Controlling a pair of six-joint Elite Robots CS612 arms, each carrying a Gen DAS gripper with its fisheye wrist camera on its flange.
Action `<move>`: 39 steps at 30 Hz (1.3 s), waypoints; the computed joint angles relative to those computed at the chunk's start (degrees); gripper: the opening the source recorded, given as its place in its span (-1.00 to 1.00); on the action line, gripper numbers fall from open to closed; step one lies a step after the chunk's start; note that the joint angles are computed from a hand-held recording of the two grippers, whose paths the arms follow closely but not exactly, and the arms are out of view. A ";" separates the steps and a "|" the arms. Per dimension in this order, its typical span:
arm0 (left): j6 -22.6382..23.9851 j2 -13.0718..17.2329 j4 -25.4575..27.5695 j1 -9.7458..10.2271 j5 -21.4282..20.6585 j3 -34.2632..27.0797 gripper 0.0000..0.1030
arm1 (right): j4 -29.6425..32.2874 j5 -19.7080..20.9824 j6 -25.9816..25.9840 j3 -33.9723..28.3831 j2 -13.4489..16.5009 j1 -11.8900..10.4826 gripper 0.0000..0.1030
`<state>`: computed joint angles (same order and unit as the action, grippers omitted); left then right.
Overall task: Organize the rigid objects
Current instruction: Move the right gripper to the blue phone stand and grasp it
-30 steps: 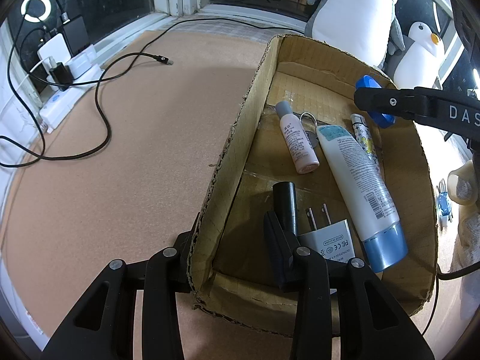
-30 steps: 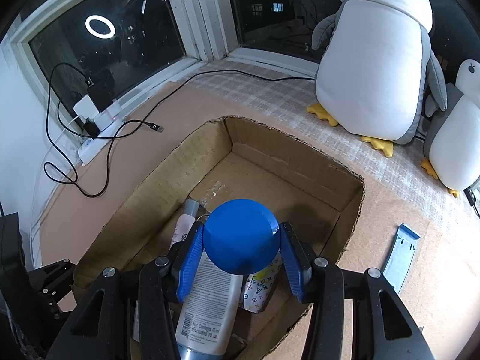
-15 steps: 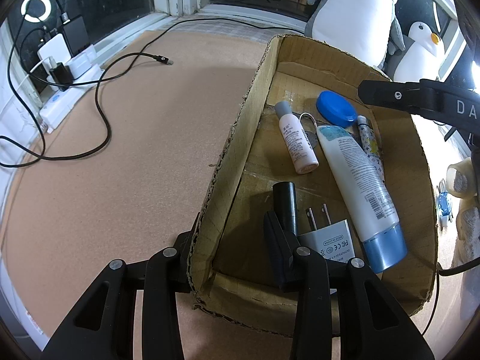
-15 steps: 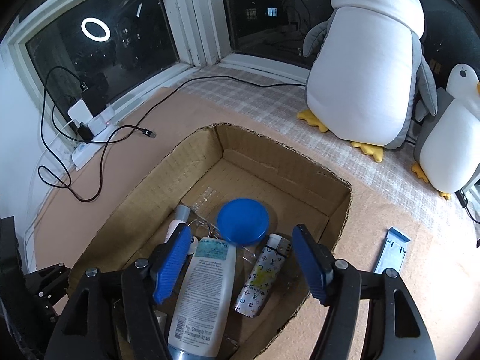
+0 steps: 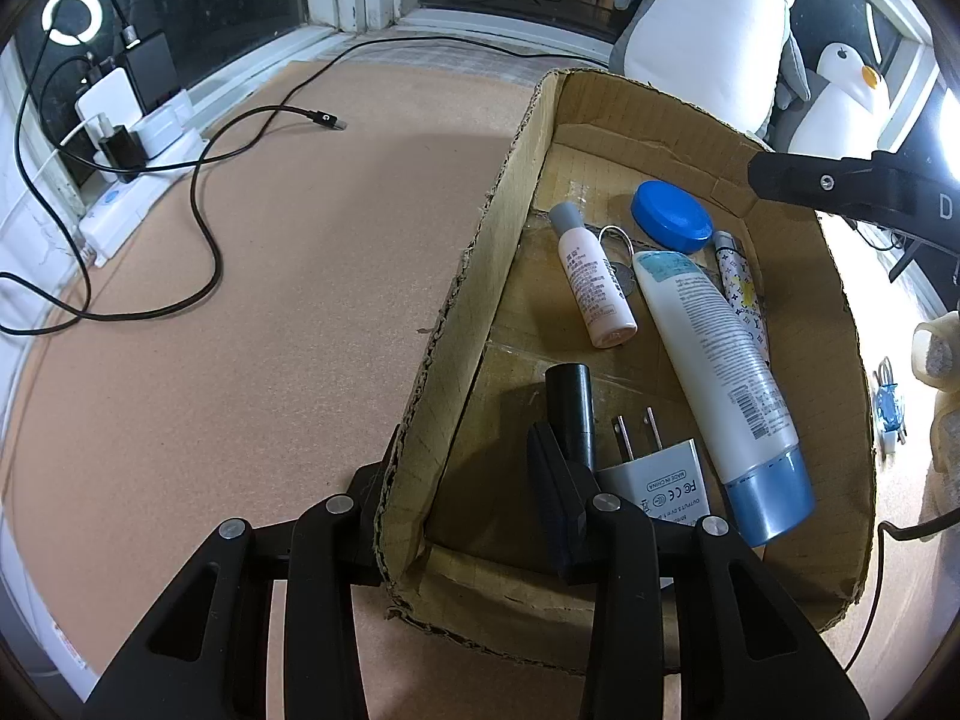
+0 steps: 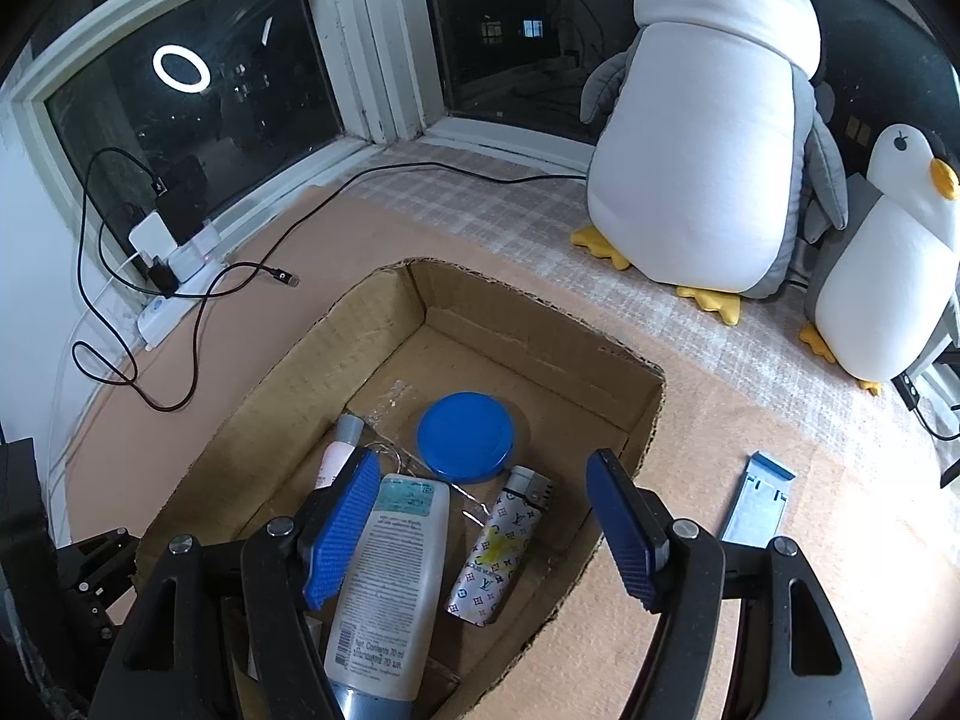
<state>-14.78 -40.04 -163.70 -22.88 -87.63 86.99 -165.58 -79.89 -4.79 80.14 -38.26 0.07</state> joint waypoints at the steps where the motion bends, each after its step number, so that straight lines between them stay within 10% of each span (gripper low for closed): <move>1: 0.00 0.00 0.00 0.01 -0.02 0.01 -0.29 | -0.15 -0.18 -0.03 0.06 -0.06 0.03 0.31; 26: 0.58 -0.29 -0.64 -0.62 2.44 0.71 -0.28 | -3.45 -5.67 5.33 4.42 -2.61 -3.46 0.32; 39: 0.53 -0.31 -0.60 -0.62 2.43 0.71 -0.28 | 4.31 -5.07 12.38 2.07 -0.81 -6.59 0.32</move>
<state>-14.25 -40.35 -164.30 -23.50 -85.20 87.70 -161.27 -84.96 7.59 82.21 -39.06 -6.52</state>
